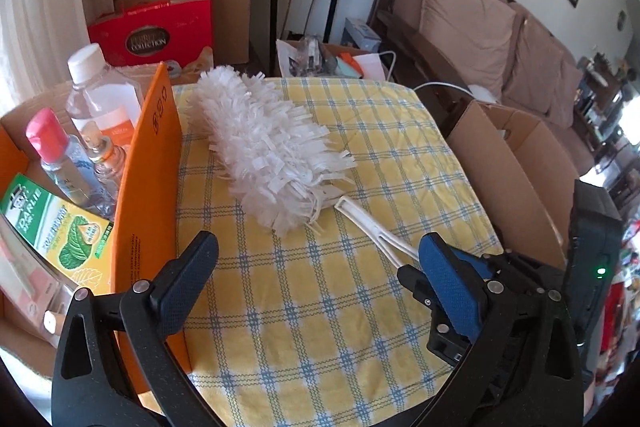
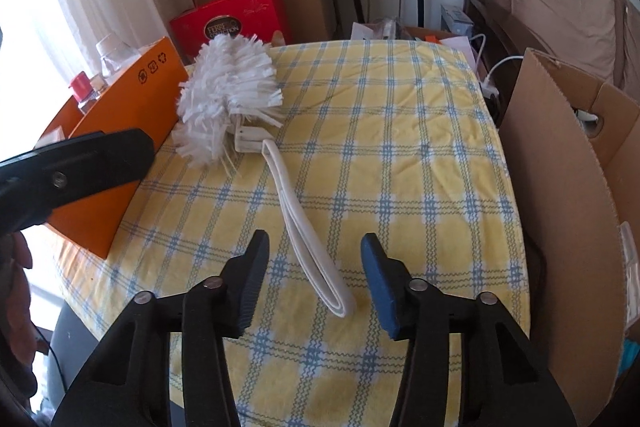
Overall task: Organize objects
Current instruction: 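Move both tools back over the table toward the white feather duster, then grasp the white duster handle with the right tool and lift it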
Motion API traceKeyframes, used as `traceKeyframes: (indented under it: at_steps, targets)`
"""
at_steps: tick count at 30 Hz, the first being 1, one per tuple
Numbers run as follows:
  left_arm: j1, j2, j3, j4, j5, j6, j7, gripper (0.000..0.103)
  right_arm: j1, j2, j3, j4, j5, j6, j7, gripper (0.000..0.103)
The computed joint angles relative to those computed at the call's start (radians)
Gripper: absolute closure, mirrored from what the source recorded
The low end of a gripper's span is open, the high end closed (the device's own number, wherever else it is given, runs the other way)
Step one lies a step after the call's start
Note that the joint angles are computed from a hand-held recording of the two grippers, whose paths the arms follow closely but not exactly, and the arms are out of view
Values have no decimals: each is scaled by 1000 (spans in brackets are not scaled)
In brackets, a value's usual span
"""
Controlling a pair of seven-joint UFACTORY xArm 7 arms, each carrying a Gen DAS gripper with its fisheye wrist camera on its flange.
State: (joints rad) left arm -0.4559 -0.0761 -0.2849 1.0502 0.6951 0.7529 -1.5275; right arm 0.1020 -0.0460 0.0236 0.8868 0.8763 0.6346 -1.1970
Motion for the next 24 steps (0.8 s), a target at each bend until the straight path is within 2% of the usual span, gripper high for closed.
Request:
traceKeyframes:
  at_steps: [5,8,16,19,20,21,22,23,24]
  targets:
    - [-5,35,10,21,-24,-41,32,4,-3,9,1,1,-2,15,-1,73]
    - [-6,64,27,20,-67,-99,59,6,-4,0,-1,-6,0,29,-15,81]
    - [6,94,68,-53,-211,-299,79,9,-14,-27,-16,-19,39,127,-23,88]
    - [13,99,74,-88,-298,-378,120,17,-16,-48,-26,-25,61,186,-22,90]
    - [14,101,76,-96,-324,-397,133,23,-16,-55,-28,-27,66,203,-21,91]
    - [35,106,57,-104,-345,-418,142,26,-15,-63,-31,-28,67,227,-21,92]
    - [13,103,80,-108,-324,-425,125,29,-14,-70,-32,-31,64,242,-22,93]
    - [-6,103,100,-109,-325,-431,131,44,-12,-81,-32,-38,62,252,-25,94]
    - [14,109,77,-107,-369,-432,175,55,-7,-95,-31,-47,60,259,-31,95]
